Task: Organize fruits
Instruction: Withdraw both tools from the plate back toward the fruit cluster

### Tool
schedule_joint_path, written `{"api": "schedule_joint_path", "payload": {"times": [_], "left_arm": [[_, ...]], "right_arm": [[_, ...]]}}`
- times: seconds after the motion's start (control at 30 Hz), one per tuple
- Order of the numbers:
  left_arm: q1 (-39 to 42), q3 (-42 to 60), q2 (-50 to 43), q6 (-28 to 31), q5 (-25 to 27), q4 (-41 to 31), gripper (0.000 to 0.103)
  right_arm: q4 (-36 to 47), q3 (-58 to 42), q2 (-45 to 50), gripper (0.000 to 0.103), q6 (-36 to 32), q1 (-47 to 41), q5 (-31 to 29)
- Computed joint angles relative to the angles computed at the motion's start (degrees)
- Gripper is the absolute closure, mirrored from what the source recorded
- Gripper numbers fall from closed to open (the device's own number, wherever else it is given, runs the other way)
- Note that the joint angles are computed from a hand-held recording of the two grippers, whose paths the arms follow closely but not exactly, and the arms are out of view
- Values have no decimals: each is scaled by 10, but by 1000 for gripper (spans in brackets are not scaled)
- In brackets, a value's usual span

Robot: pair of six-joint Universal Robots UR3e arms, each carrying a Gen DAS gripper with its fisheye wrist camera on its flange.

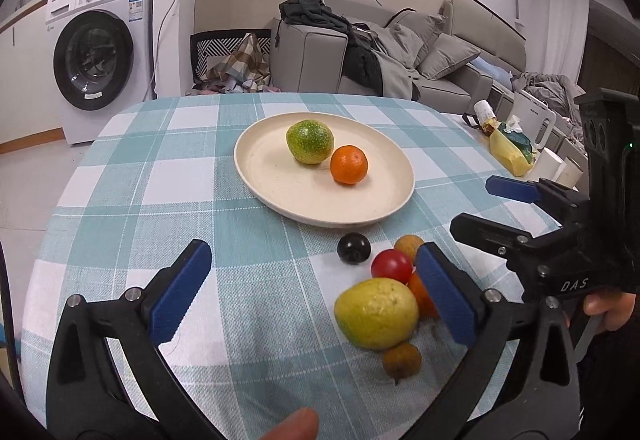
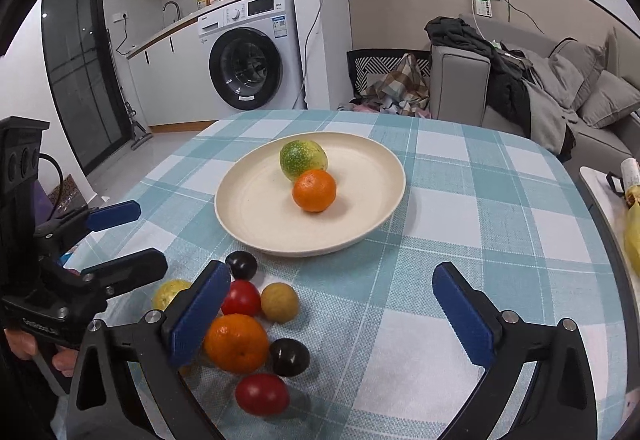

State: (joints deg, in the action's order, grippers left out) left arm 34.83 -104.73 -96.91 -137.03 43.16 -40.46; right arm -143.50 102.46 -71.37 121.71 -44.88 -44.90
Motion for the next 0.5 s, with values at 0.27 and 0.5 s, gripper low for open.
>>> {"api": "schedule_joint_path", "payload": {"times": [0.27,0.5], "left_arm": [[37,-46,69,35,-7,-65,1],[25,-71,71,46,13,-48,1]], "right_arm": [[-12,51,-36,0,-13,-21,-17],[1,78,-58,0,-42,-41,-35]]}}
